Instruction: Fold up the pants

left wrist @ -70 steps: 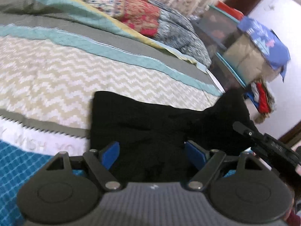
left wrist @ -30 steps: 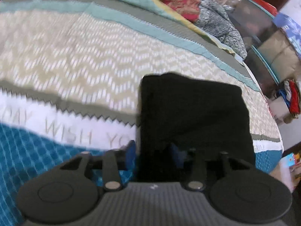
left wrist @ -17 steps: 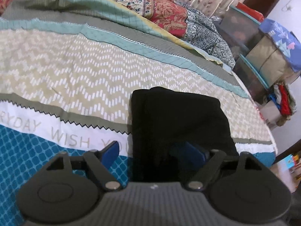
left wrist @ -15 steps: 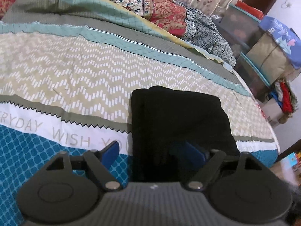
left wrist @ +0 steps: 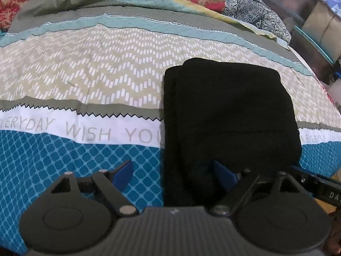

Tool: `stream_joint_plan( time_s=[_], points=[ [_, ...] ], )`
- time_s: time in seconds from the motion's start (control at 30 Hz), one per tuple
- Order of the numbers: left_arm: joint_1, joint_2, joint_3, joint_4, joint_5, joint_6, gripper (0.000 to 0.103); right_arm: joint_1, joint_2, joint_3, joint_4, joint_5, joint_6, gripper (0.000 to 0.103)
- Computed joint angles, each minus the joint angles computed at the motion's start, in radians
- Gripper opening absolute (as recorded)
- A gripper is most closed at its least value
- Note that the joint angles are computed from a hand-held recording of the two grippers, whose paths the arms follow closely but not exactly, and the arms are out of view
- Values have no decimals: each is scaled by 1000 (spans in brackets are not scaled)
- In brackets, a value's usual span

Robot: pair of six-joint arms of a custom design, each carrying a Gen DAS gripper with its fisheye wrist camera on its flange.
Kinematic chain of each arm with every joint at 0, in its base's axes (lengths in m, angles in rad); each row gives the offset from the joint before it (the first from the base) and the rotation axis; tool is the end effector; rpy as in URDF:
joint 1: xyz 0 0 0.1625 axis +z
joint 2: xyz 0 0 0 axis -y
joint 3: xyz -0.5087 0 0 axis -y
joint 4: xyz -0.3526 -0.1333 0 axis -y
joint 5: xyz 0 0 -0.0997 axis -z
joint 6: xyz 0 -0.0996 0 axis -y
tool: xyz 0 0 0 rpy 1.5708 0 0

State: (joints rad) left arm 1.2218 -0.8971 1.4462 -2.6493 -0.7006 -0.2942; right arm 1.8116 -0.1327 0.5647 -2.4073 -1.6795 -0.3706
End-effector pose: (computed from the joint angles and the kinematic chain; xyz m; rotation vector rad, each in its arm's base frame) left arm -0.0551 -0.7638 0.3710 -0.2277 2.3178 -0.9337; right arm 0.3467 -0.8983 0.0304 0.8565 -2.8232 0.5932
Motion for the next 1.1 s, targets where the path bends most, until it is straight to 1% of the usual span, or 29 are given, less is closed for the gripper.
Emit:
stream_joint_plan(
  time_s=[0.03,0.13,0.27,0.5,0.7,0.8,0.97,1.1],
  points=[
    [-2,-1,-1,3,1,-8,85,0,5,-16,12,2,4,44],
    [-13,-6,7,-2,19,-11,85,-3,-10,0,-3,10,11,44],
    [-33,-22,31,-4,45,-22,84,5,-40,70,-72,-19,-18,44],
    [-56,-44,88,-26,84,-47,84,-1,-92,182,-128,-16,8,44],
    [-60,-59,132,-23,85,-74,84,-1,-94,193,-123,-26,36,44],
    [-63,-65,152,-29,89,-80,83,2,-101,221,-143,-29,46,44],
    [-66,-71,170,-43,105,-79,83,8,-113,258,-196,-14,39,44],
    [-62,-78,181,-53,106,-86,83,12,-118,284,-263,2,29,45]
  ],
)
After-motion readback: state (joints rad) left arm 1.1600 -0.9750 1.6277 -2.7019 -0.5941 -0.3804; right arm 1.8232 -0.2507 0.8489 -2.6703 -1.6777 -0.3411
